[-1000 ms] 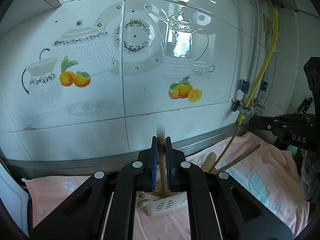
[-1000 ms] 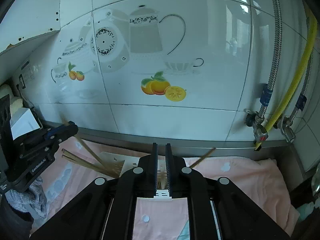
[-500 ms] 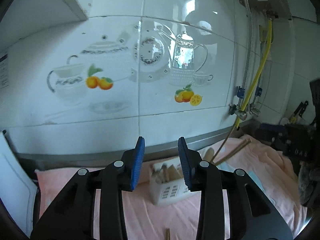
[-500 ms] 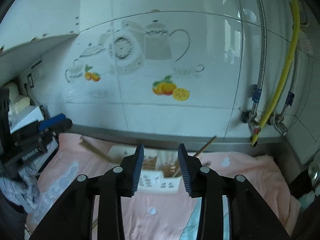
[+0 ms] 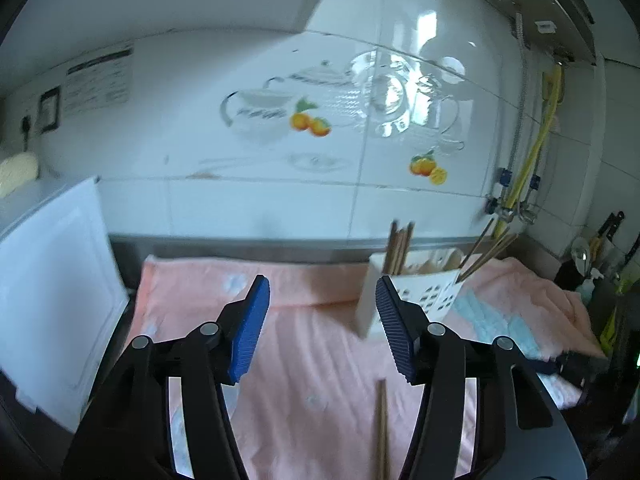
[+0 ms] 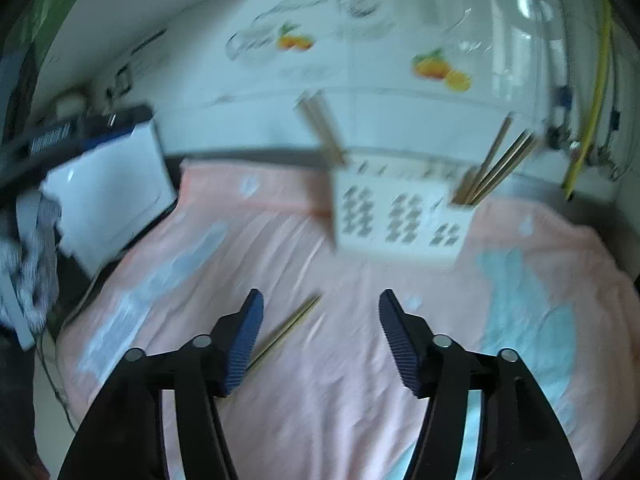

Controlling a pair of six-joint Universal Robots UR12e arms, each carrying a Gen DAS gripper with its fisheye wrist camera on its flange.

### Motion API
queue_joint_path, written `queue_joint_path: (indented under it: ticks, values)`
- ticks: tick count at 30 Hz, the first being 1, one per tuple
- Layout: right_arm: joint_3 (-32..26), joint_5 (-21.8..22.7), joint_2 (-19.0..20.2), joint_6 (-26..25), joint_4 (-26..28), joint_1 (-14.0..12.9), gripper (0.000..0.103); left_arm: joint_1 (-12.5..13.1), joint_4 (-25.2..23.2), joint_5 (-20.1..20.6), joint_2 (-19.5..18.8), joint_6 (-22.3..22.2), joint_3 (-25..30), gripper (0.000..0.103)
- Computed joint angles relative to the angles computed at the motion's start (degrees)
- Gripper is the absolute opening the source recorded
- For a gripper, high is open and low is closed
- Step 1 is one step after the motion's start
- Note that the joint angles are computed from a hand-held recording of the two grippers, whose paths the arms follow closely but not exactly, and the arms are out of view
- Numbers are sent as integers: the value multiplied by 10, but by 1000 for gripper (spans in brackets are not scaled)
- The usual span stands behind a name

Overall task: Organize utensils
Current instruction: 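Lower the chopsticks into the white holder and open both tools, then move both open tools toward the last two chopsticks on the towel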

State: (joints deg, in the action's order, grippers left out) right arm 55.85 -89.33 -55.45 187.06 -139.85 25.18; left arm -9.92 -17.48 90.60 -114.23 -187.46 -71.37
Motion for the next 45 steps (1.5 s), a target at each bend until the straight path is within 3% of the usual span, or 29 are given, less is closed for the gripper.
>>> queue_joint_path:
  ticks: [4,15,36,41,45]
  values:
    - [32,-1,-7,-8,-6,20,61,8,11,10,25,-18,-48,62]
    - [63,10,-7,-9,21,50,61,24,34,20,63,-53,-127,64]
    - [50,-49,3,22,68,56,58,38,26,-9,74,-93,-155,65]
    - [36,-30,11,47,68,53,52,38,24,-14,72,-95,-155,65]
    - [8,-28,26,66,89,53,33,37,22,-20,72,-92,-155,65]
